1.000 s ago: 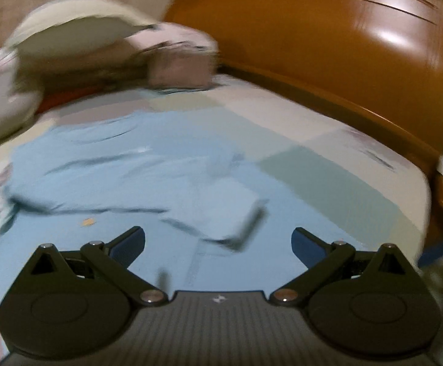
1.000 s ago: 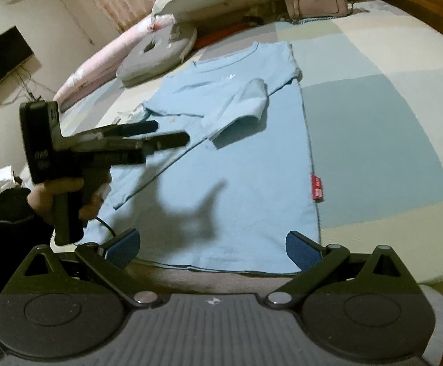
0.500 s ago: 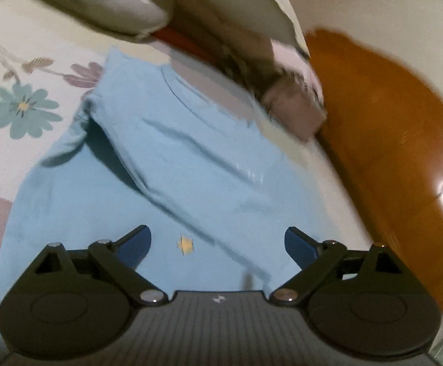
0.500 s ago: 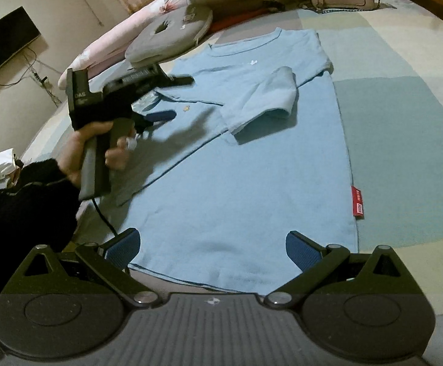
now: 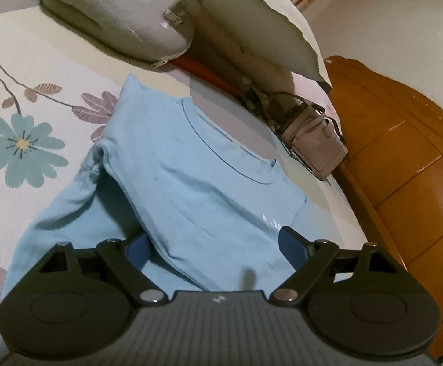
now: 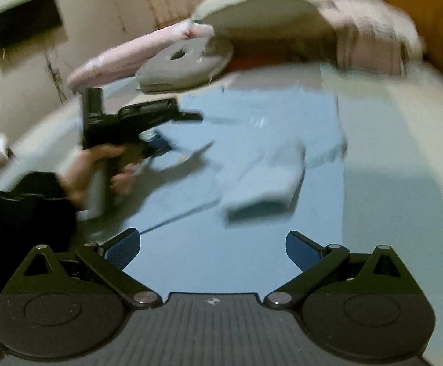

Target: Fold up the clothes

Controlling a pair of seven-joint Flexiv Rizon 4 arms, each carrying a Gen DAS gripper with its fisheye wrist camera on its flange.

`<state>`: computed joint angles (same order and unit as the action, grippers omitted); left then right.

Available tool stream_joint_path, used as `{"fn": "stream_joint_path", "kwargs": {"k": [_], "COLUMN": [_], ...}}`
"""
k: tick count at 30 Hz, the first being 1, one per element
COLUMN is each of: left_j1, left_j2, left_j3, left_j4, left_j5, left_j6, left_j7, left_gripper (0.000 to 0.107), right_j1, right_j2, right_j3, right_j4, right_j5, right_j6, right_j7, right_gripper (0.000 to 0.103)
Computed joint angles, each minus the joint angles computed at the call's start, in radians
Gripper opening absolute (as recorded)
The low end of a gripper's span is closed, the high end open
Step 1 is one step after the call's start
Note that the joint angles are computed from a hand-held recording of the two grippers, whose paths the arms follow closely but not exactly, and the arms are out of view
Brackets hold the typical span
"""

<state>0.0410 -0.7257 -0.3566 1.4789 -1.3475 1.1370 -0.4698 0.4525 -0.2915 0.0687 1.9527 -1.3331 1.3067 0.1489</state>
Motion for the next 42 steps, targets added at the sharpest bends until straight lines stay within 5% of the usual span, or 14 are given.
{"fn": "stream_joint_path", "kwargs": {"k": [7, 11, 15, 21, 26, 29, 32, 37, 42], "left_j1": [-0.001, -0.004, -0.001, -0.001, -0.007, -0.014, -0.016, -0.022, -0.03], "left_j2": [0.01, 0.014, 0.012, 0.01, 0.01, 0.012, 0.012, 0.013, 0.029], "left_j3": [0.007, 0.004, 0.008, 0.007, 0.004, 0.003, 0.002, 0.02, 0.111], "left_j4": [0.014, 0.022, 0.02, 0.017, 0.019, 0.023, 0.024, 0.021, -0.011], "left_j5": [0.009, 0.005, 0.014, 0.023, 0.024, 0.025, 0.037, 0.103, 0.366], "left_j6": [0.003, 0.017, 0.003, 0.005, 0.028, 0.05, 0.058, 0.058, -0.065], "left_j7": [0.03, 0.072, 0.077, 0.075, 0.092, 0.105, 0.107, 0.056, -0.205], "left_gripper": [0.084, 0.084, 0.084, 0.084, 0.085, 0.085, 0.085, 0.085, 0.088], "right_j1": [0.056, 0.098, 0.147, 0.132, 0.048, 0.001, 0.002, 0.089, 0.125], "right_j2": [-0.216, -0.308, -0.274, -0.083, 0.032, 0.021, -0.056, -0.225, -0.36], "right_j3": [0.035, 0.017, -0.056, -0.084, -0.029, -0.012, -0.008, -0.013, -0.024], "right_j4": [-0.308, -0.445, -0.404, -0.152, 0.007, 0.015, -0.062, -0.304, -0.542], "right_j5": [0.437, 0.56, 0.565, 0.425, 0.361, 0.277, 0.24, 0.368, 0.581], "right_j6": [-0.309, -0.419, -0.469, -0.529, -0.444, -0.288, -0.187, -0.318, -0.485], "right_j7": [-0.561, -0.682, -0.61, -0.303, -0.105, -0.045, -0.111, -0.385, -0.559], "right_gripper": [0.103, 0.103, 0.103, 0.103, 0.103, 0.103, 0.103, 0.103, 0.103]}}
